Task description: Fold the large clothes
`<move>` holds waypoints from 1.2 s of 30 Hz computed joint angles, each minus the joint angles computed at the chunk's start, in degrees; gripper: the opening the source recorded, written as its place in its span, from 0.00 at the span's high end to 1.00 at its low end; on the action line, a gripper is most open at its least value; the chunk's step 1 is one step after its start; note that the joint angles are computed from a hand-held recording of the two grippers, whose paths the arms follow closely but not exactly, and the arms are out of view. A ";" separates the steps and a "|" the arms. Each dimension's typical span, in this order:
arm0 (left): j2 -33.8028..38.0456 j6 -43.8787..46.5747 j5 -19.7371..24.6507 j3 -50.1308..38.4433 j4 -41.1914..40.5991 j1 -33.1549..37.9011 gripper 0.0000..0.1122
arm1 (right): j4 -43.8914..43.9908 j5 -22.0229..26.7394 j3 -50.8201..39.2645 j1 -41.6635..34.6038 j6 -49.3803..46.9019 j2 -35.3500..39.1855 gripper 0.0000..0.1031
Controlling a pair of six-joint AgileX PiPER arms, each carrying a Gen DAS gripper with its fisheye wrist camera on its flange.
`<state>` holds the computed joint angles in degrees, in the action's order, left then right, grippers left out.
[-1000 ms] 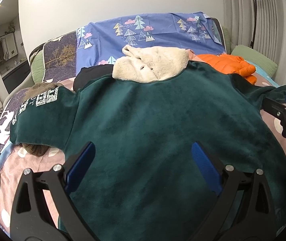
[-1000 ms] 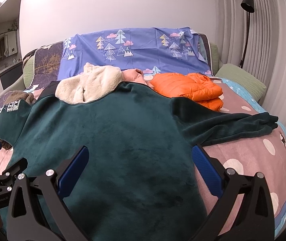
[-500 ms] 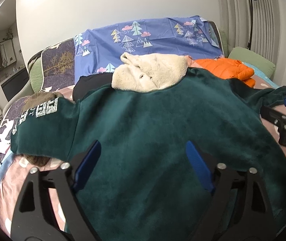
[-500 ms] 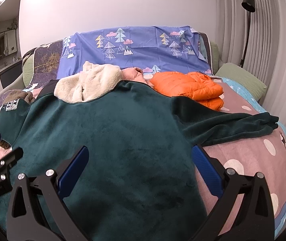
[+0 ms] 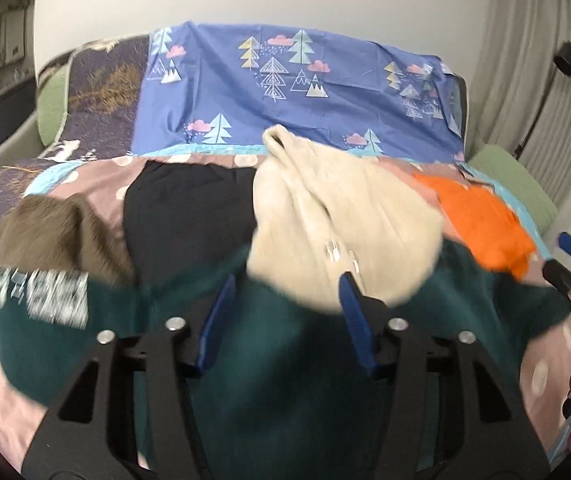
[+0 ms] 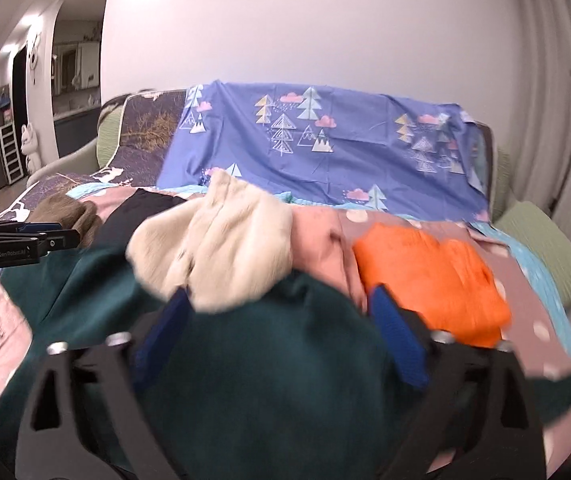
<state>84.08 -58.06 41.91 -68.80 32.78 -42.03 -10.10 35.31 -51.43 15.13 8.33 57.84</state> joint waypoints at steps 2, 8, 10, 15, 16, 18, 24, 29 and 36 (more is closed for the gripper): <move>5.93 9.79 -2.68 -6.66 -7.90 6.22 0.40 | 11.46 1.03 -9.39 -6.17 -9.23 11.46 0.42; 24.20 30.23 -2.29 -26.20 -28.58 17.74 0.34 | 38.80 11.66 -33.06 -16.90 -24.90 36.94 0.41; 29.98 33.90 -0.37 -32.60 -31.57 19.55 0.33 | 42.11 17.29 -41.55 -17.97 -23.86 45.31 0.39; 42.79 38.43 7.32 -48.16 -39.11 23.78 0.33 | 42.33 24.13 -57.11 -17.27 -20.21 59.21 0.39; 45.27 40.78 8.74 -51.33 -42.55 25.02 0.35 | 43.60 26.50 -60.58 -17.40 -20.24 62.03 0.39; 49.29 43.82 11.34 -57.02 -45.73 26.10 0.42 | 44.91 29.24 -64.87 -17.62 -19.85 65.43 0.38; 54.09 47.96 11.57 -61.65 -52.38 27.15 0.85 | 40.53 31.50 -74.42 -15.01 -13.74 71.88 0.51; 44.51 53.07 -0.83 -47.58 -52.87 25.44 0.90 | 45.37 19.13 -60.19 -13.21 -22.92 62.51 0.91; 13.22 79.61 -26.59 -9.83 -68.14 21.21 0.90 | 68.32 11.44 -25.59 -17.97 -61.94 32.51 0.92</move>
<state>97.30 21.55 15.32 -78.63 -35.36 -20.82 58.22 46.76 -77.02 -2.84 -53.61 90.35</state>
